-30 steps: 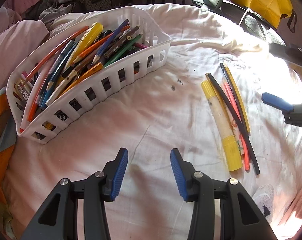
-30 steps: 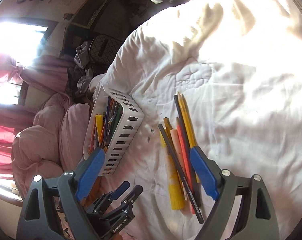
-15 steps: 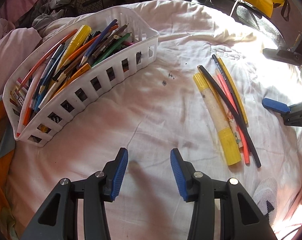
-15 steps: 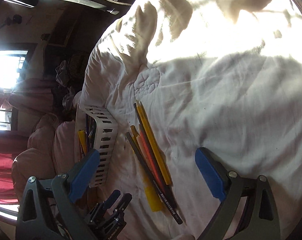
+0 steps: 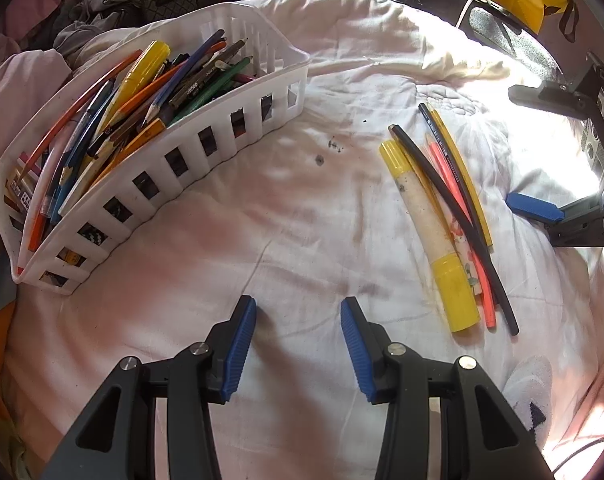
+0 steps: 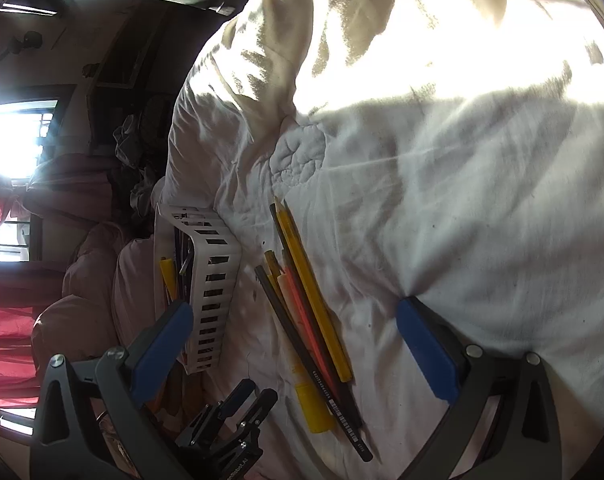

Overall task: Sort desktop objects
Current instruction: 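Withdraw the right tool from the basket back over the loose pencils, then move the open left tool around the yellow glue stick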

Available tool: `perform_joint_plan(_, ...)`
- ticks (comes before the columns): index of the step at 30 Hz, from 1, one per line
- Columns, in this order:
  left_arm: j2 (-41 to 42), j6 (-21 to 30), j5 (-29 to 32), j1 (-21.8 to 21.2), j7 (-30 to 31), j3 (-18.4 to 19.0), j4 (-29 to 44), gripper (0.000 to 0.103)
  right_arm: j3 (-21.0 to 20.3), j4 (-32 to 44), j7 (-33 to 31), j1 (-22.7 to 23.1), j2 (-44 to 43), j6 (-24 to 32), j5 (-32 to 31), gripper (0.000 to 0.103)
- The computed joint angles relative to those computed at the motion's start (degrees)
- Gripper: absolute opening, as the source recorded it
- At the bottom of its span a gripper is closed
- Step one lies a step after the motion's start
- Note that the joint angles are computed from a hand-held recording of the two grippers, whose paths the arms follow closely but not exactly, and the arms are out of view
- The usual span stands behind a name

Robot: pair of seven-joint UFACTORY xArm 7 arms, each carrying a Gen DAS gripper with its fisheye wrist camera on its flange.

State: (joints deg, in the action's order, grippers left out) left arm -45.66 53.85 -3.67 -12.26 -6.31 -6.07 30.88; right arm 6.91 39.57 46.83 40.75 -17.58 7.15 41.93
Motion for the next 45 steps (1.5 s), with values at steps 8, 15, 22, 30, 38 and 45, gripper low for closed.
perform_joint_plan(8,1.48,-3.31,-8.78,-4.03,7.48,5.92,0.98,0.052,2.49,-0.60,4.17,-2.85,-0.31,0.52,-5.63,0.103)
perform_joint_plan(15,3.09,-8.43,-11.21,-5.80,11.35,4.19,0.53,0.054,0.24,-1.36,3.45,-0.13,-0.44,-1.40,-4.51,0.103)
perform_joint_plan(22,5.72,-12.27,-9.91,-7.89,12.80,1.31,0.82,0.054,0.18,-1.45,3.97,-0.14,-0.42,-1.59,-5.34,0.103)
perform_joint_plan(30,7.09,-11.32,-13.28,-8.50,13.16,3.93,1.51,0.054,-0.08,-1.49,4.29,0.06,-0.45,-1.58,-5.76,0.103)
perform_joint_plan(38,7.82,-10.05,-17.63,-8.23,14.15,5.75,2.08,0.054,-0.18,-1.53,4.33,0.17,-0.49,-1.59,-5.78,0.103)
perform_joint_plan(45,7.75,-9.30,-19.29,-8.05,14.91,5.32,2.03,0.054,-0.14,-1.56,4.50,0.11,-0.51,-1.64,-5.96,0.103)
